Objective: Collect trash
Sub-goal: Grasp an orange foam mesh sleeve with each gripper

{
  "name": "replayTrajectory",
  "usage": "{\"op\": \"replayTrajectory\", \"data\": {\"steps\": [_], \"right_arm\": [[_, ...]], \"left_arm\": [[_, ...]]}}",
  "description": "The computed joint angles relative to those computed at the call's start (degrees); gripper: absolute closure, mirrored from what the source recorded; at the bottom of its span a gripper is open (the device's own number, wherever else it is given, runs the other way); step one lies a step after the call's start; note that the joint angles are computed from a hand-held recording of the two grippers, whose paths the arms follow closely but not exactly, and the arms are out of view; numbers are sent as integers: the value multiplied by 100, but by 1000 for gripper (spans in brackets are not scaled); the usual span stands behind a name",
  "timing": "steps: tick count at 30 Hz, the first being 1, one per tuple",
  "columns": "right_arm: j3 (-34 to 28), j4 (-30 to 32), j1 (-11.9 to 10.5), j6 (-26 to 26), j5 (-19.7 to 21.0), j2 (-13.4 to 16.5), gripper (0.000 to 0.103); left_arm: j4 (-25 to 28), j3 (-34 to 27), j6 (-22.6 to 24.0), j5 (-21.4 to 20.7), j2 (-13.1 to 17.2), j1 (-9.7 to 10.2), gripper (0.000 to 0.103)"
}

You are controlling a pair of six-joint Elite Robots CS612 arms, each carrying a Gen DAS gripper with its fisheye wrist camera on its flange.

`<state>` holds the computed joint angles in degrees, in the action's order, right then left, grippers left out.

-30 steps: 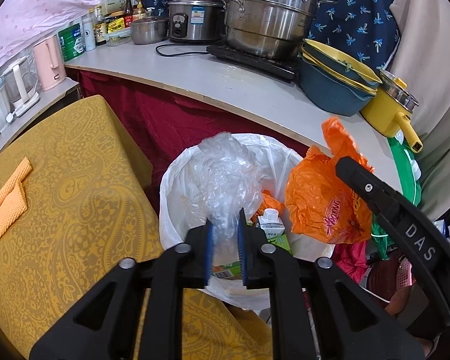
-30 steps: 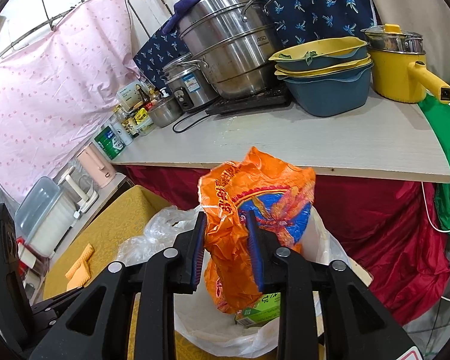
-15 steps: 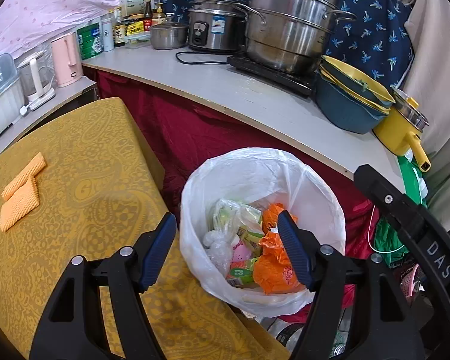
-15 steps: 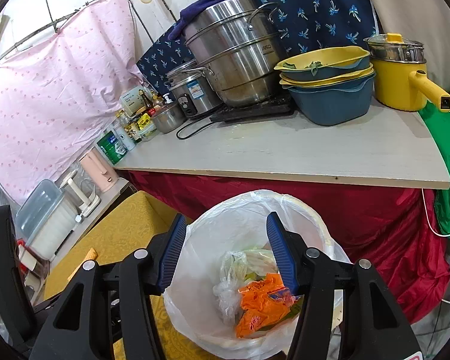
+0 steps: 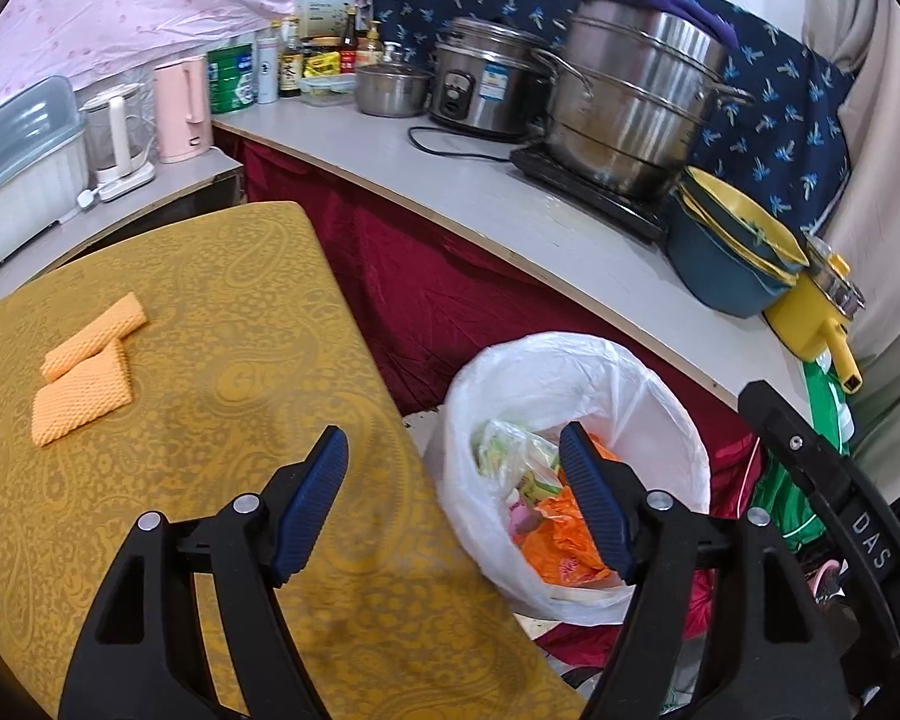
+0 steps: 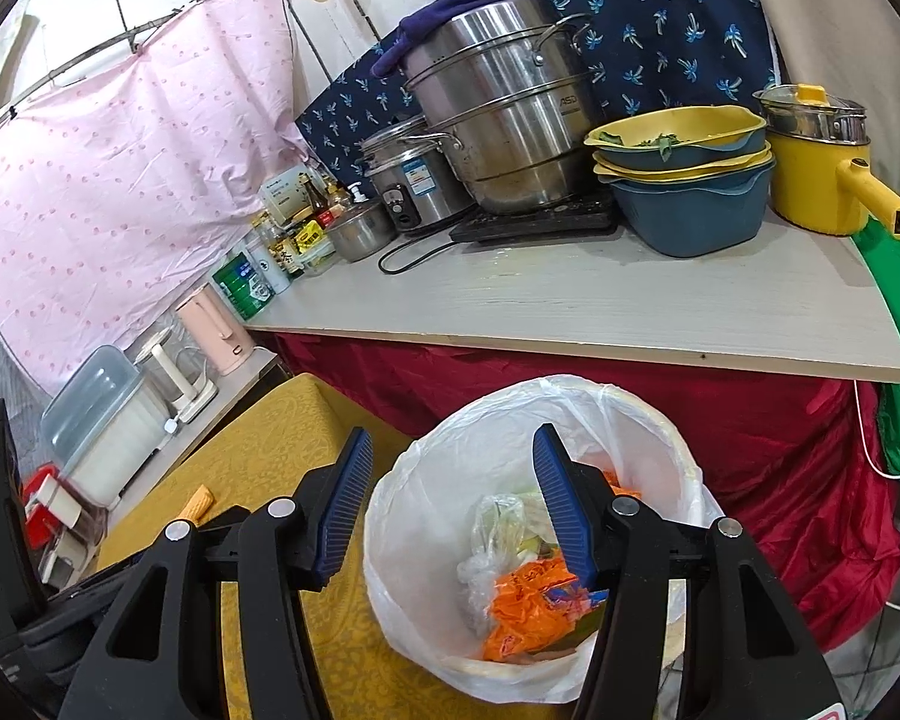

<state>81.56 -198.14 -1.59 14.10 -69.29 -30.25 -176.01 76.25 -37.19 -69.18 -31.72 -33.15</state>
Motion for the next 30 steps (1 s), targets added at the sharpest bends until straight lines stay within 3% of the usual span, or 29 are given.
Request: {"op": "replayTrajectory", "data": {"steps": [9,19,30], "right_arm": [[5,20,166,-160,100,-32,47],[-179,412,538,-572,297,35,47],[-757,1175,1076,-904,416,335,47]], "left_arm": [[-318,553,-331,176,-239,144,34],[-446,1168,-735,373,-458,392,34],[-430,1762,-1294,447,-600,875,33]]}}
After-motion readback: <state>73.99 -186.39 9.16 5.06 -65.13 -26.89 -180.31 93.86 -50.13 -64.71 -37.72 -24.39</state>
